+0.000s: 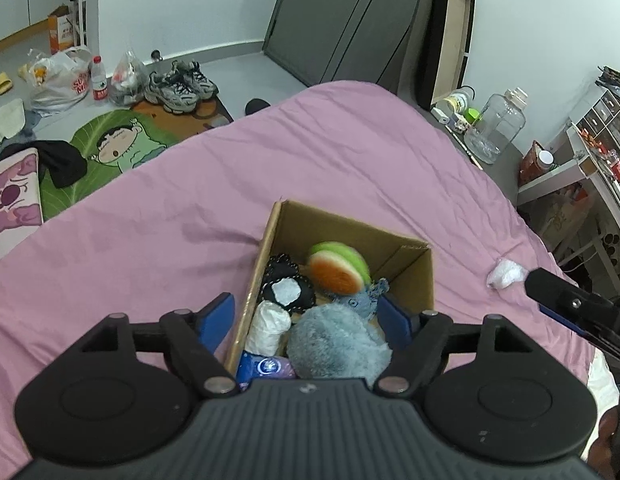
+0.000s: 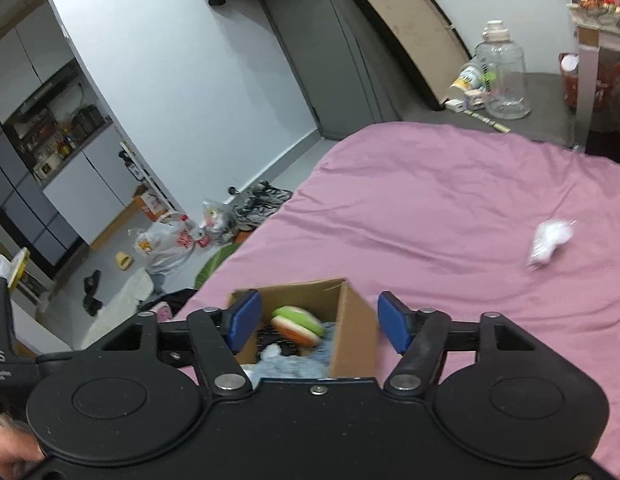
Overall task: Organize soft objects
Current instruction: 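Open both grippers to drop the bundle and burger plush into the box, then move both open grippers to the clear plastic bag on the bed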
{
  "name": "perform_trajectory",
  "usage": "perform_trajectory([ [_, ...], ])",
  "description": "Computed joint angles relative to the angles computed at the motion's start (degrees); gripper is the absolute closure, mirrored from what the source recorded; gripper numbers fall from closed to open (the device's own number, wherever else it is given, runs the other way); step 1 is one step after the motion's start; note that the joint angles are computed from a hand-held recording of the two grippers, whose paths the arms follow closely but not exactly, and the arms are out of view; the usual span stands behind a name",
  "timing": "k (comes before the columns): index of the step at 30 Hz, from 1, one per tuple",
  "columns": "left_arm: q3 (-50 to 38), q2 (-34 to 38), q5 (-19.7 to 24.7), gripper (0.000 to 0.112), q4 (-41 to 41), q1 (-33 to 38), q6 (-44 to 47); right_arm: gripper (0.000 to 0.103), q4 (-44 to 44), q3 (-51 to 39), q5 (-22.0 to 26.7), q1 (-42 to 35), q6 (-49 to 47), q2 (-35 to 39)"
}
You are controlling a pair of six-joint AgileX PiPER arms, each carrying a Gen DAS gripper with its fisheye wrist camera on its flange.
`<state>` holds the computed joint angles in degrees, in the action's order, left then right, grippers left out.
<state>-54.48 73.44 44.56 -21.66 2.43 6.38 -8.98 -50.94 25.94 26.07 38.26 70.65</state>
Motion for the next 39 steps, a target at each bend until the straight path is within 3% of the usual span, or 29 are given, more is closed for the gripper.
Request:
perform_trajectory([
  [7, -2.08, -1.24, 0.51, 0.033, 4.39, -5.33, -7.07, 0.024, 11.04, -1.2, 3.67, -7.89, -15.32, -2.28],
  [12, -2.34, -1.97, 0.15, 0.024, 7.65, -8.97, -12.18, 0.019, 16.95, -1.73, 5.65, -13.09, -24.49, -3.15],
  [15, -2.94, -1.64, 0.3, 0.024, 9.54, -11.0, -14.57, 0.014, 20.07, -0.35, 5.06, -15.87, -29.43, -4.25],
  [20, -3.86, -0.77, -0.7, 0.024, 18.6, -17.53, -23.43, 0.013, 24.69, 3.96, 1.3, -19.89, -35.26, -5.28],
  [23, -4.69, 0.04, -0.74, 0.024, 23.95, -21.75, -29.02, 0.012, 31.98, 4.84, 1.17, -22.68, -44.17, -4.96],
  [26, -5.55, 1.46, -0.91, 0.024, 26.26, -24.43, -31.97, 0.008, 32.34, 5.19, 0.86, -24.26, -44.84, -4.92],
  [32, -7.59, 5.17, -0.57, 0.015, 31.09, -29.48, -38.13, 0.0, 43.75, 6.73, 2.14, -31.33, -56.41, -4.21],
  [39, -11.34, 10.0, -0.34, 0.014, 34.87, -34.45, -44.2, 0.0, 53.12, 7.27, 4.46, -39.14, -66.1, -0.63],
])
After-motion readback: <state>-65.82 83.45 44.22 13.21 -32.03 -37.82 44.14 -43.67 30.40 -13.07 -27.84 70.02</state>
